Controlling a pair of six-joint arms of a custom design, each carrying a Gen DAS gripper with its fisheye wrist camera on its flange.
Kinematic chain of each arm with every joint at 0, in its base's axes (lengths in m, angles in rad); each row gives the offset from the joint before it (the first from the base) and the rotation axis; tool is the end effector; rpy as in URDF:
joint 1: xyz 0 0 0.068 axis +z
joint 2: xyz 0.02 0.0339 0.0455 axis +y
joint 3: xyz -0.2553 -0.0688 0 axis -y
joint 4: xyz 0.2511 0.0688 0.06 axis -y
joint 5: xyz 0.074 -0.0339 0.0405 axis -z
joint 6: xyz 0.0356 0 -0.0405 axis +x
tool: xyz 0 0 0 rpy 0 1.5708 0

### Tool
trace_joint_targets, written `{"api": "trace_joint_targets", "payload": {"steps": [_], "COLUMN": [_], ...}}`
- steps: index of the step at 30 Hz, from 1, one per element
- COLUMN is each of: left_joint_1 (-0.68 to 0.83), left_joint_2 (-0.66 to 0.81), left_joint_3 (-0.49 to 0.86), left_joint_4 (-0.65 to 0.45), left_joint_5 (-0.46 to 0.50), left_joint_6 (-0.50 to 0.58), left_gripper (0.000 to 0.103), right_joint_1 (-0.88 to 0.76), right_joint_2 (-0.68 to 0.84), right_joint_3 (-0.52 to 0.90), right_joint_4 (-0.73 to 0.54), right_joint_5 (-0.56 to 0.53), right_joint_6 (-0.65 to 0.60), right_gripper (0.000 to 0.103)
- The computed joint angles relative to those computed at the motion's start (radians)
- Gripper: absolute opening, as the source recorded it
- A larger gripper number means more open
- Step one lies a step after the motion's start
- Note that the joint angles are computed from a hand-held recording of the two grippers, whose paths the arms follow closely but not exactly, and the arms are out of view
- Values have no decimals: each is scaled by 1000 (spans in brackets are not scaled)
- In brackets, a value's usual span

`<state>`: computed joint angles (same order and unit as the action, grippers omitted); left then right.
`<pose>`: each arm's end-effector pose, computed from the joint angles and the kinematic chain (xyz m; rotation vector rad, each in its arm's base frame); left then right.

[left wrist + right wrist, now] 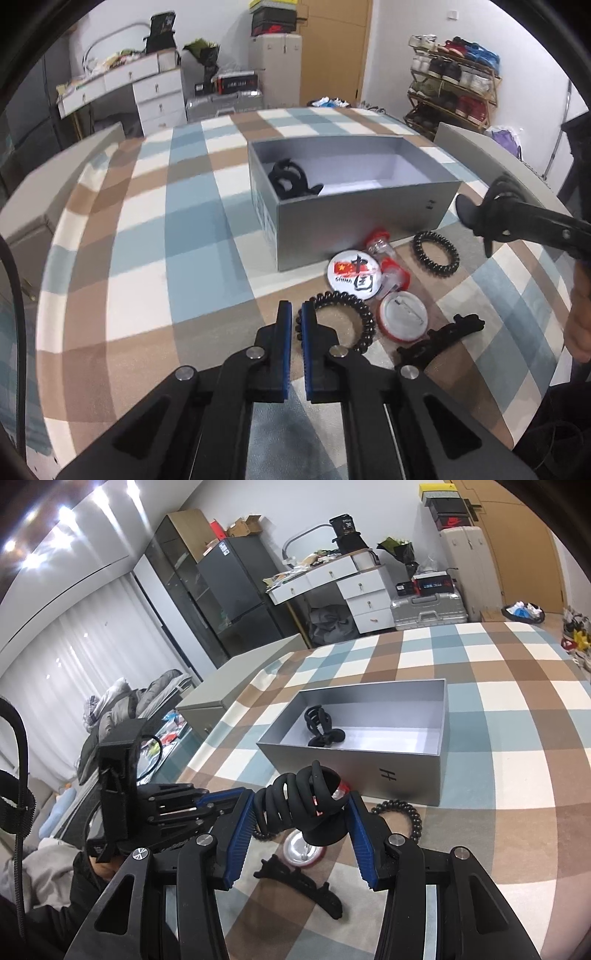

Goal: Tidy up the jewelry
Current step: 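Grasp the black coiled hair tie with the left gripper while the right holds the clip, then lower the hair tie and claw clip into the grey box and open both grippers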

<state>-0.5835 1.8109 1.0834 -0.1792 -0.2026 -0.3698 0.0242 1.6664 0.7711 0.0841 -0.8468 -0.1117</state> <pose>0.3171 -0.2008 0.1536 0.1764 2.4527 -0.1668 0.3147 0.0343 0.1384 -0.5414 2.1569 0.9472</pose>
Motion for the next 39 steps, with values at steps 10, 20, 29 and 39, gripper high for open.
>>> {"api": "trace_joint_targets", "payload": {"steps": [10, 20, 29, 39], "left_joint_1": [-17, -56, -74, -63], "left_joint_2": [41, 24, -74, -86], "left_joint_3": [32, 13, -48, -33], "left_joint_4": [-34, 0, 84, 140], "left_joint_5": [-9, -72, -182, -198], "left_joint_6": [-14, 3, -28, -45], "left_gripper": [15, 5, 5, 5], "right_joint_1": [-6, -11, -29, -53], "right_joint_2": [3, 5, -13, -5], "right_joint_3": [3, 6, -22, 23], "right_joint_4": [0, -3, 74, 94], "right_joint_5": [-7, -13, -34, -51], "right_joint_6": [1, -3, 58, 117], "right_gripper": [48, 48, 48, 48]}}
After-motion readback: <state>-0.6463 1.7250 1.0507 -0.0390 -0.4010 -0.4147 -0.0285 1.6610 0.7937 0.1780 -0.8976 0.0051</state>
